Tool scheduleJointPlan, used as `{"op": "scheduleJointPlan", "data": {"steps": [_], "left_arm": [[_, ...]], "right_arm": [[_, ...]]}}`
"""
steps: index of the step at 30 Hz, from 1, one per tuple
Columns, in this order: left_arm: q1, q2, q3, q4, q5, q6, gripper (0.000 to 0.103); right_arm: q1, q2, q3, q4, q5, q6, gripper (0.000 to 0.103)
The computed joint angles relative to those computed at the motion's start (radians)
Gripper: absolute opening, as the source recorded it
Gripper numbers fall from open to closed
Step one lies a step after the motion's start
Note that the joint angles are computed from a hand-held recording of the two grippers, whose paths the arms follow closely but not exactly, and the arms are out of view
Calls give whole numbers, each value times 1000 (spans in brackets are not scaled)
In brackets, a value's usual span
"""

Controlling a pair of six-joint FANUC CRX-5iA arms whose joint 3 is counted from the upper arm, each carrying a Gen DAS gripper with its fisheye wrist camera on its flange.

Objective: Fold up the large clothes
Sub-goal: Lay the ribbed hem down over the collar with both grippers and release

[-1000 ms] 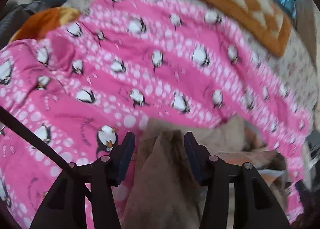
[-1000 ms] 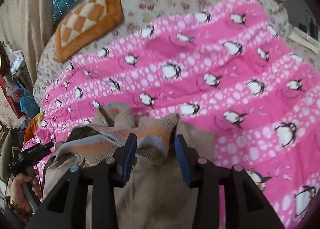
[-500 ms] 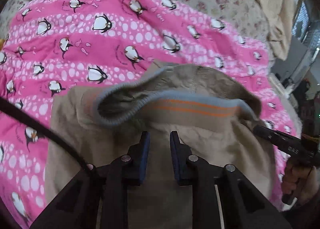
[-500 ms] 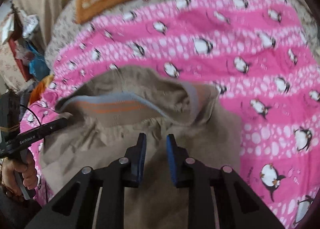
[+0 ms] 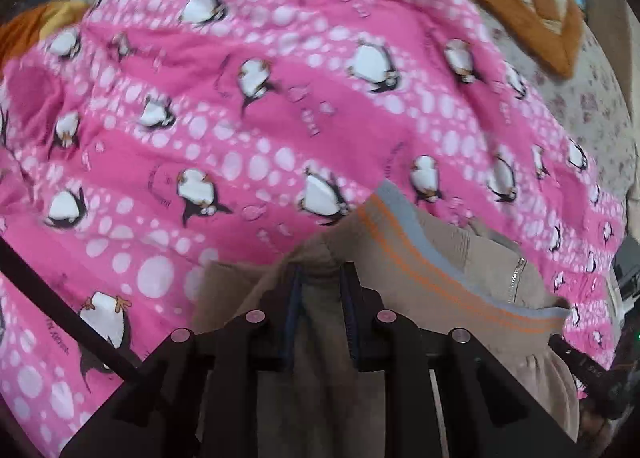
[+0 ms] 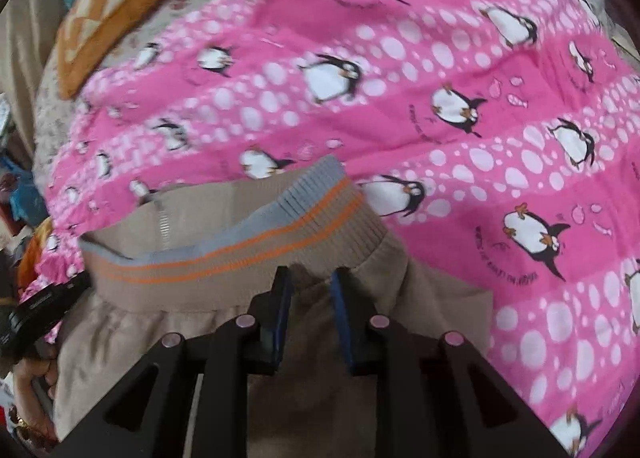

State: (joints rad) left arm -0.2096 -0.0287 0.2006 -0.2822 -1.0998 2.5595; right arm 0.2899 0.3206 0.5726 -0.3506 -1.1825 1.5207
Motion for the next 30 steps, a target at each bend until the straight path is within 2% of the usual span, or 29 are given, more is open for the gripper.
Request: {"op": "scheduleJointPlan", "data": {"steps": [2, 5, 9, 11, 13, 15, 18, 21, 22, 23, 24, 25, 27, 30], "left_arm": [[12, -5, -16, 21, 5, -2, 1], [-10, 4, 12, -18, -39, 5, 1], [-84, 20, 82, -126, -146, 35, 1], [-127, 20, 118, -193, -191, 51, 1], [-153, 4, 132, -220, -188, 56, 1], [-172, -28, 122, -208, -134, 43, 2], [-189, -16, 141, -158, -131, -36, 10], [-201, 60, 204, -124, -229, -108, 11], [-191, 102, 232, -105, -303, -143, 11], [-175, 125, 234, -78, -341, -163, 11], [-162, 123, 211, -60, -329, -172, 11], [-168, 119, 206, -77, -317, -173, 11], [-163, 122, 219, -70, -330, -166, 11], [-151, 100, 219, -56, -335, -93, 11]], "right_arm": [[-21, 27, 24, -32, -21, -33, 4], [-58, 23, 15, -97, -12, -46, 1], [-91, -19, -23, -139, 11, -59, 1], [-103, -64, -52, -143, 39, -49, 9], [-149, -102, -50, -232, 18, -1, 11], [-168, -151, -70, -272, 17, 54, 11], [-127, -217, -111, -207, -25, 145, 11], [-80, -249, -142, -146, -91, 228, 13], [-50, -259, -162, -91, -97, 239, 13], [-13, -263, -187, -14, -95, 223, 14], [15, -253, -207, 62, -102, 195, 16], [15, -226, -202, 86, -134, 173, 17], [-21, -203, -171, 33, -163, 163, 17], [-18, -218, -165, 61, -148, 121, 17]]}}
